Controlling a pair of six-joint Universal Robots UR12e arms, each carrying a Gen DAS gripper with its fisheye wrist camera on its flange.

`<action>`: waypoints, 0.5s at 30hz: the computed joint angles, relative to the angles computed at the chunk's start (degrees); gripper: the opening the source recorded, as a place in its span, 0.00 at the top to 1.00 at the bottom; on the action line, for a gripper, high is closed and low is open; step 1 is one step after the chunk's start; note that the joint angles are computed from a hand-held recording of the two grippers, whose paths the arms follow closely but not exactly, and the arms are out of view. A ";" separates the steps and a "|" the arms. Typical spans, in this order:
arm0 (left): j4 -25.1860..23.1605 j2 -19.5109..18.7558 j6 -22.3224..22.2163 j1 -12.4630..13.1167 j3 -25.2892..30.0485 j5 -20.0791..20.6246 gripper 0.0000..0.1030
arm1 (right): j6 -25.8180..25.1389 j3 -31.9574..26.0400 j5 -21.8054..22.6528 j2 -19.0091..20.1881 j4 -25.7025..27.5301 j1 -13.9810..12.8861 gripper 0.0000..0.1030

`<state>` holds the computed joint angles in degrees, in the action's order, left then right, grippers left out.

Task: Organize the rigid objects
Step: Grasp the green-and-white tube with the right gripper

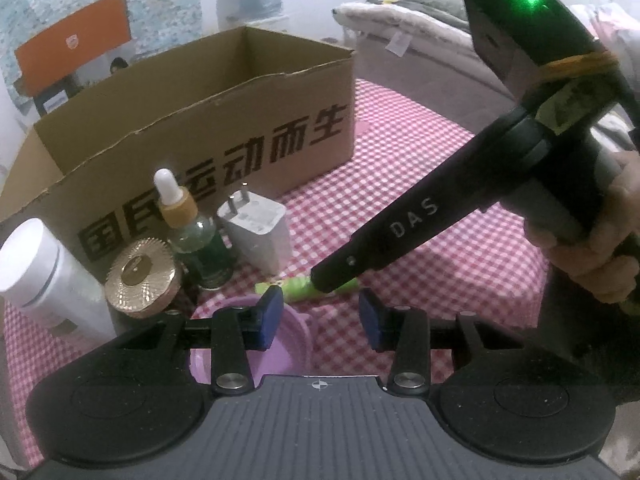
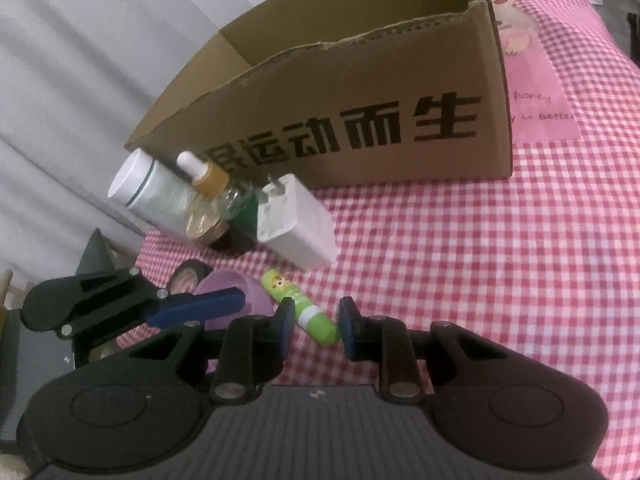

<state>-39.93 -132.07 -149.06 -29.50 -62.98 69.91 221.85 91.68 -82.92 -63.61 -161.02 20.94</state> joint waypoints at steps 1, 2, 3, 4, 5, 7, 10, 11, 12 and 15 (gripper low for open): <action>-0.38 0.13 0.24 0.00 -0.12 -0.13 0.59 | -0.42 0.04 0.17 -0.08 0.11 0.04 0.75; -0.74 0.27 0.43 -0.02 -0.27 -0.23 0.59 | -0.91 -0.15 0.21 -0.05 0.63 0.12 0.75; -1.07 0.42 0.57 -0.02 -0.49 -0.41 0.59 | -1.26 -0.32 0.32 0.00 1.10 0.17 0.75; -1.75 0.50 0.75 0.01 -0.45 -0.72 0.59 | -1.84 -0.53 0.67 0.10 1.46 0.23 0.75; -2.70 0.60 0.98 0.08 -0.40 -1.18 0.59 | -2.53 -0.76 1.02 0.13 2.02 0.28 0.75; -4.16 0.78 1.28 0.29 -0.36 -2.10 0.59 | -3.91 -1.34 1.12 0.25 3.28 0.41 0.75; -5.42 0.98 1.28 0.31 -0.40 -2.81 0.59 | -5.51 -2.01 0.12 0.32 5.24 0.80 0.83; -5.80 1.02 1.25 0.32 -0.39 -3.01 0.59 | -5.31 -1.72 0.17 0.21 5.12 0.75 0.84; -6.19 1.01 1.18 0.31 -0.29 -3.19 0.59 | -4.68 -1.46 0.24 0.10 4.92 0.75 0.84; -7.21 0.94 1.19 0.20 0.03 -3.82 0.59 | -2.04 -0.02 -0.58 -0.66 3.81 0.88 0.85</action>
